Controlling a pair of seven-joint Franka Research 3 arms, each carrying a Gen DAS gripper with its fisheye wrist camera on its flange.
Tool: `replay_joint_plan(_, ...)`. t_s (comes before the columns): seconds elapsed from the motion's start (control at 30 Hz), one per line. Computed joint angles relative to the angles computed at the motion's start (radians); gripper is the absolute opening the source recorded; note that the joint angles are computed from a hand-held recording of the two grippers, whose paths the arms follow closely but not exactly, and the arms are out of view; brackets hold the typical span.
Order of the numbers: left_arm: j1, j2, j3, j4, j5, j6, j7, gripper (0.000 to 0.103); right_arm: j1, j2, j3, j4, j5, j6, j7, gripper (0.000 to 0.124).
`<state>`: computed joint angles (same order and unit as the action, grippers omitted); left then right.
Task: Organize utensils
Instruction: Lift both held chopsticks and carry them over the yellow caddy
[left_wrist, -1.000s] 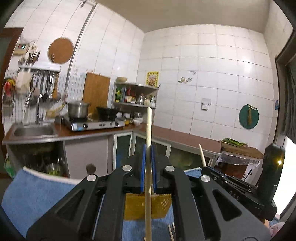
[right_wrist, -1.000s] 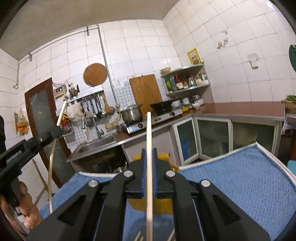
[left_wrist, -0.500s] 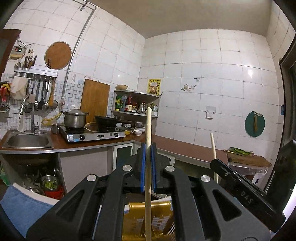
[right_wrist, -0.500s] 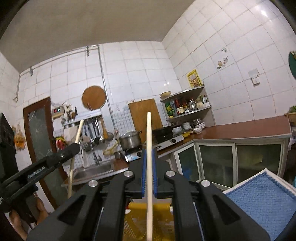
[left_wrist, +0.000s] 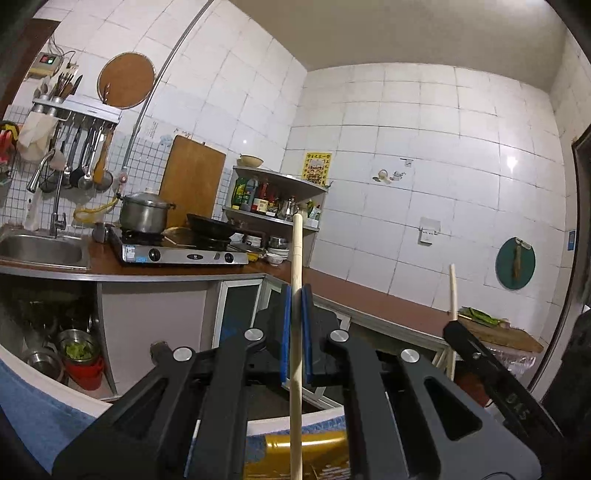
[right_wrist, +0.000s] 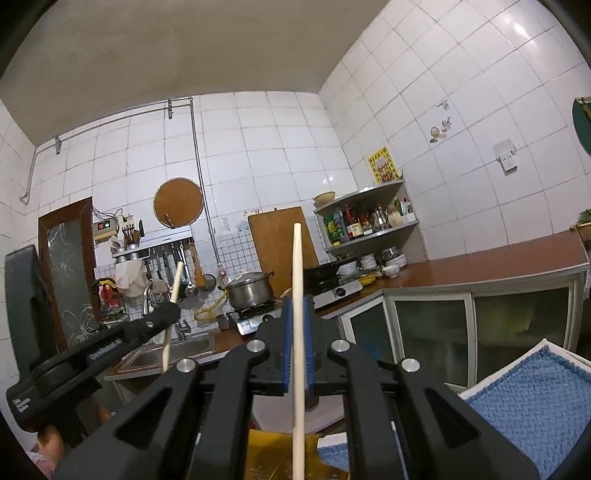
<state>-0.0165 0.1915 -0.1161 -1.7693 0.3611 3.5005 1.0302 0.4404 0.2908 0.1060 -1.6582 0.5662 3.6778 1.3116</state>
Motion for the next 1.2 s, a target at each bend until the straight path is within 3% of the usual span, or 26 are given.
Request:
replay_joint_plan(0.13,-0.092,0.013,0.074,-0.012,-0.143,0.023,0.136,0.004,-0.005,0.027,0.006,0.019,-0.039,0.030,0.017,0.006)
replay_joint_plan(0.37,-0.062,0.038,0.042,-0.006,-0.153,0.020,0.152,0.004,0.009,0.056,0.002,0.034,-0.016,0.035,-0.024,0.006)
replay_joint_plan(0.5,-0.088,0.043,0.064,-0.011,-0.190,0.022,0.188,0.004,0.015,0.062,-0.005,0.032,0.012,0.030,-0.045,0.006)
replay_joint_plan(0.63,-0.074,0.042,0.047,-0.017,-0.167,0.017,0.174,0.004,0.008,0.062,-0.004,0.022,0.026,0.019,-0.037,0.006)
replay_joint_plan(0.73,-0.126,0.034,0.086,-0.036,-0.220,0.022,0.251,0.004,0.011,0.055,-0.009,0.008,0.034,0.010,-0.048,0.006)
replay_joint_plan(1.1,-0.226,-0.004,0.137,-0.124,-0.455,0.049,0.531,0.004,0.046,0.022,-0.023,-0.074,0.107,-0.002,-0.127,0.006)
replay_joint_plan(1.2,-0.203,-0.016,0.107,-0.141,-0.468,0.059,0.546,0.004,0.059,0.017,-0.025,-0.092,0.136,0.007,-0.168,0.006)
